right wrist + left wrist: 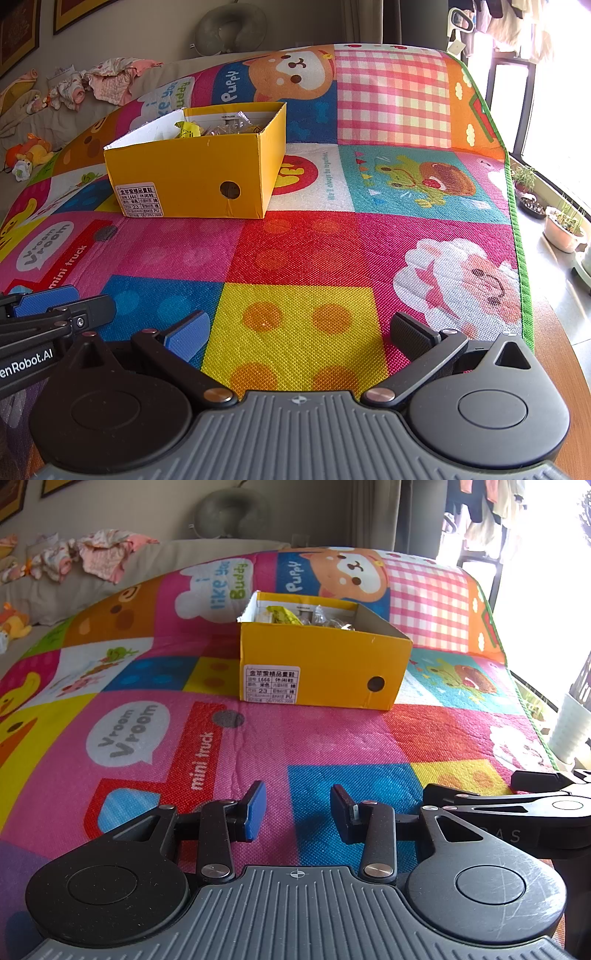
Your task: Organize objects
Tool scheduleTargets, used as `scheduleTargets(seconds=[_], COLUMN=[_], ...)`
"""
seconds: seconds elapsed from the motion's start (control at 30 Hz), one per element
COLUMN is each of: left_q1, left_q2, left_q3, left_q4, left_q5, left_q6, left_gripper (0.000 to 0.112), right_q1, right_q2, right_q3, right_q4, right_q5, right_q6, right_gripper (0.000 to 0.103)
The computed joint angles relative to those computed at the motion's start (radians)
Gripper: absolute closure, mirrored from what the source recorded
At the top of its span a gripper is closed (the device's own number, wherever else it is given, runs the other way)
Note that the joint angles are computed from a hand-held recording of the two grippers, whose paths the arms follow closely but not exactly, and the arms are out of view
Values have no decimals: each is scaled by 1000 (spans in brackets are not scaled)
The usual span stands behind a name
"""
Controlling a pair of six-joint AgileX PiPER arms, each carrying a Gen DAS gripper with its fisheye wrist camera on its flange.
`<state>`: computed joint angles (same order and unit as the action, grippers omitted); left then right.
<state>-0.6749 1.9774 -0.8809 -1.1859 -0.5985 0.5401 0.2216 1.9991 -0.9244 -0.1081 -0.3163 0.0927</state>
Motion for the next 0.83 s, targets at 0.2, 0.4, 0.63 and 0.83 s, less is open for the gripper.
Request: scheduleTargets(seconds=[0.2,0.4,0.63,0.83], left_q1=[3,3,3,13], left_q2=[-2,-2,-3,-7], left_q3=[3,4,4,12], left_q4=[12,13,8,51], left_q5=[3,2,2,11], left_q6=[-14,-15,-7,-52], left_gripper=[70,71,71,71], right_q1=[0,0,1,0], right_q2=[1,1,1,1], right_q3=[-1,-1,-2,-1], right_q4=[0,-1,1,0], right_q5=[0,0,1,1], right_q6=[0,1,0,1], right_gripper=[0,0,0,0])
